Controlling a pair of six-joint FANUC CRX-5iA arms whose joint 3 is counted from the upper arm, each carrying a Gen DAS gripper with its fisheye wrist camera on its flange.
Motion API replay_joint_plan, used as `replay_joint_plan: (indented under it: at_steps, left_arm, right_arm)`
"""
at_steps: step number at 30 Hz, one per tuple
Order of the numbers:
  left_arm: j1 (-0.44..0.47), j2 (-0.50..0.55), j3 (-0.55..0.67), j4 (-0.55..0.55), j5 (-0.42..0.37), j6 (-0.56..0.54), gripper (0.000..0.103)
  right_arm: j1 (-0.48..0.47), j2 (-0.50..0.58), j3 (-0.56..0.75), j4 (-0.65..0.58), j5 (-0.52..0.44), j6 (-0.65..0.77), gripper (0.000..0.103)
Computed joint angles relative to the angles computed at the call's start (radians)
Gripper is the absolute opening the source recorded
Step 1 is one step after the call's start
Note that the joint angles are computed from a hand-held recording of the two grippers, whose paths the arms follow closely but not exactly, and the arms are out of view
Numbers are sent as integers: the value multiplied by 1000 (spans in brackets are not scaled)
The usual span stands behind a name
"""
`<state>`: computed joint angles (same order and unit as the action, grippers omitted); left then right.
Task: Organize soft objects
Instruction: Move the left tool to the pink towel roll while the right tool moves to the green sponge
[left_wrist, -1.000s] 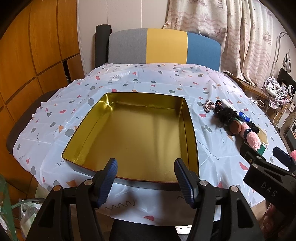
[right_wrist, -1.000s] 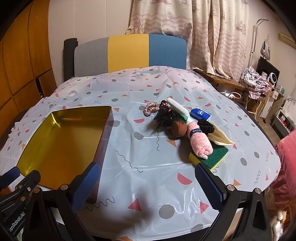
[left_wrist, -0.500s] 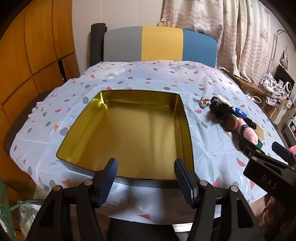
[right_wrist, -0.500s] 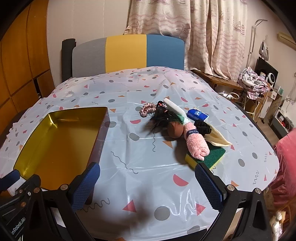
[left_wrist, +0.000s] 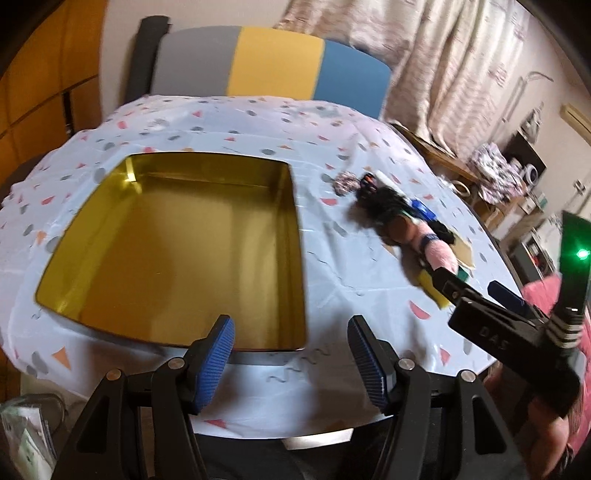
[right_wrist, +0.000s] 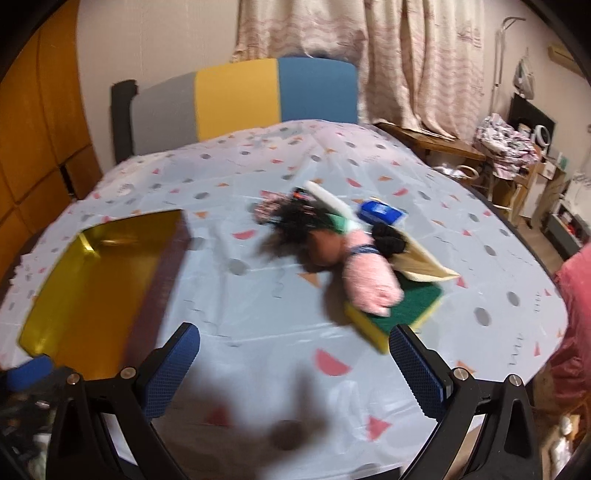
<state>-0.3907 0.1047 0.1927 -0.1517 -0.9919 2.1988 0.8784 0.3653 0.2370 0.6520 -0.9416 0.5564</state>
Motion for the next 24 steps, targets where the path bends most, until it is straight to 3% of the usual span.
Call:
replay_joint_plan:
  at_steps: [4, 8, 13, 17, 24]
  left_arm:
    - [39, 22, -45, 206, 108, -181, 65]
    - [23, 92, 36, 231, 85, -246, 65]
    - [50, 206, 88, 458, 103, -389, 72]
    - [37, 313, 199, 507, 98, -419, 73]
    - [18, 563, 505, 601, -9, -453, 73]
  right_arm:
    - [-46, -9, -34, 3, -33, -4, 103]
    - [-95, -21, -45, -66, -54, 16, 103]
    - [-154, -29, -41, -175, -66, 43, 103]
    - [-181, -40, -49, -206, -76, 16, 103]
    - [-195, -49, -61, -189, -92, -19, 103]
